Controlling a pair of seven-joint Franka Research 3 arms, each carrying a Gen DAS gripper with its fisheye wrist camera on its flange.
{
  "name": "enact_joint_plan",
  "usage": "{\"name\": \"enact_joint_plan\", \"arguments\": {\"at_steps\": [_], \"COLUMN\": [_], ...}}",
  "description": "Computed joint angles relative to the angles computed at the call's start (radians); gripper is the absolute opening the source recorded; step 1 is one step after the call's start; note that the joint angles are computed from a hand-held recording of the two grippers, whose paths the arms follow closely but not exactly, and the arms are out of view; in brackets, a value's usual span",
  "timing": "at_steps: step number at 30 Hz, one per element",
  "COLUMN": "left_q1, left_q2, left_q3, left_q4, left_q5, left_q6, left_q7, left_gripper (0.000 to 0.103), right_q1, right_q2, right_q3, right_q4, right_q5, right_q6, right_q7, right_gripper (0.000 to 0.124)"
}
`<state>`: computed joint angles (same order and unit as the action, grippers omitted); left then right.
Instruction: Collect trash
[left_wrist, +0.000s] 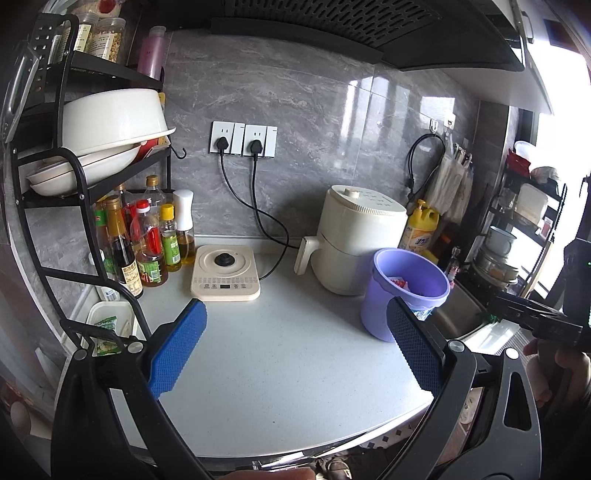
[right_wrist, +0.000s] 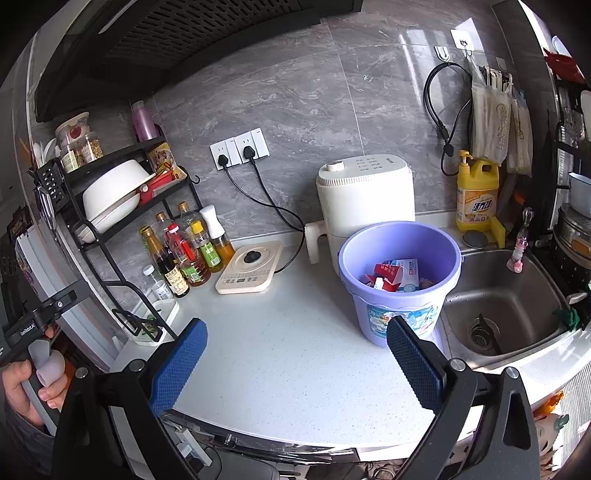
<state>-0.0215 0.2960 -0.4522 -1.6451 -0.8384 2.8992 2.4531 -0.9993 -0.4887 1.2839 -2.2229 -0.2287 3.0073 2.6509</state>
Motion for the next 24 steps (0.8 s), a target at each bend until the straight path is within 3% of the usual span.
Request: {"name": "enact_joint_plan", "arguments": {"at_steps": [9,24], "left_q1": [0.007,-0.006], "left_q2": [0.003,-0.012], "left_q3": [-0.017,-0.012], "left_q4": [-0.008,-0.025], "left_q5": [-0.004,-0.071], "left_q6": [0.013,0.007], "left_q7": [0.012,0.068], "left_gripper": [0.097,0.097], "right_q1": [-0.004,0.069], "right_q2": [-0.008,-0.017], "right_q3": [0.000,-0.062], "right_q4": [0.005,-0.036], "right_q5": [0.005,-0.027], "right_q6": [-0.001,-0.013], "right_q7": [-0.004,0.040], "right_gripper": [0.096,0.096]}}
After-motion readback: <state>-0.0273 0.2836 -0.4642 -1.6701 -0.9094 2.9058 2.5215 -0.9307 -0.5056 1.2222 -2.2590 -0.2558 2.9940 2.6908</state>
